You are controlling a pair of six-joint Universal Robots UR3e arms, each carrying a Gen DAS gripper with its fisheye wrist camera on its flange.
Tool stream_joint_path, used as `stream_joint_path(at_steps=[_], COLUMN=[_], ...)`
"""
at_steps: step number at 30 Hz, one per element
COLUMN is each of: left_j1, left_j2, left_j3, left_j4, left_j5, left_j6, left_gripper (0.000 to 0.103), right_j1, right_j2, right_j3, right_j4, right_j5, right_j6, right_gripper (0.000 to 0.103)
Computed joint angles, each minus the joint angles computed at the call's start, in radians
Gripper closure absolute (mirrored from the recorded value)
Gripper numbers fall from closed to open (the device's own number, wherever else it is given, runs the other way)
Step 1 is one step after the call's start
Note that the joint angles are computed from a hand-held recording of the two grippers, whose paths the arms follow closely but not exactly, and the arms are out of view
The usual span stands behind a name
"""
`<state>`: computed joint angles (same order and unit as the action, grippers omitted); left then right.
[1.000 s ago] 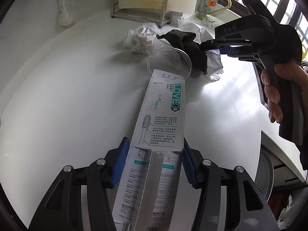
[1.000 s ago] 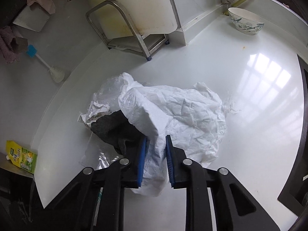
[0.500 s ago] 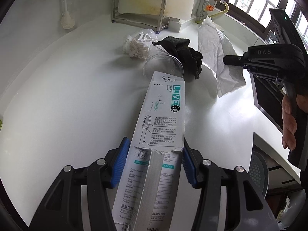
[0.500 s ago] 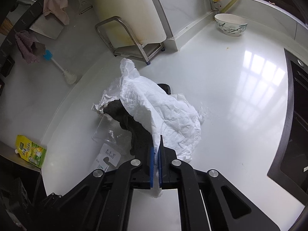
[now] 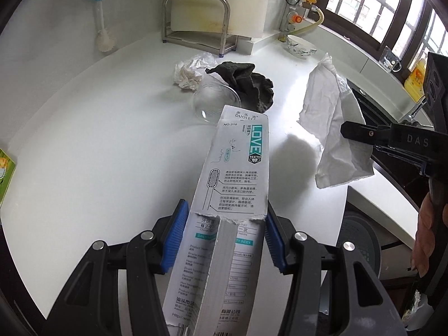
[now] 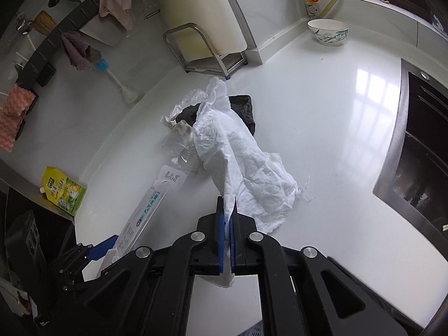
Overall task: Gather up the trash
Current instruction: 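Grasp the white tissue with the right tool while the left tool holds the package, then carry package and tissue over the basket and open both tools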
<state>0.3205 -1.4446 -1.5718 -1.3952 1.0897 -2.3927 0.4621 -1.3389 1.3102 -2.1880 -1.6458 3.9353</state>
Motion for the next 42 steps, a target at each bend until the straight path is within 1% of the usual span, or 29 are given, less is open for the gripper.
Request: stream_joint_path(at_steps=[4, 9, 15, 21, 30, 38, 42], left_j1=[-0.008, -0.042, -0.112, -0.194, -0.369, -0.565, -0.649], left_j2=[0.067, 0.137, 0.225, 0.307, 0.398, 0.428, 0.444], left_j3=[-0.039, -0.086, -0.145, -0.188, -0.255, -0.327, -0.367], left_j4=[-0.019, -0.035, -0.026, -0.031, -0.001, 0.063, 0.079], left_j5=[-0.003, 0.015, 0.042, 0.069, 0.147, 0.259, 0.307], left_j6=[-0.015, -0.053, -0.108, -0.179, -0.335, -0.516, -0.59], left_gripper=[0.052, 0.052, 0.052, 0.052, 0.052, 0.052, 0.052], right_j1=[0.023, 0.041, 0.048, 0.063, 0.098, 0.127, 0.139], right_j2=[-0.085, -0.214, -0.383, -0.533, -0.742, -0.893, -0.945], right_j3=[0.092, 0.227, 0.389, 0.499, 0.631, 0.761, 0.822], right_j4=[-0.007, -0.008, 0.003, 0.045, 0.131, 0.18, 0.185], right_j5=[0.001, -0.012, -0.025, -0.033, -0.027, 0.012, 0.035], right_j6=[0.012, 0.029, 0.046, 0.059, 0.077, 0.093, 0.097], right_gripper=[0.1, 0.1, 0.1, 0.1, 0.1, 0.1, 0.1])
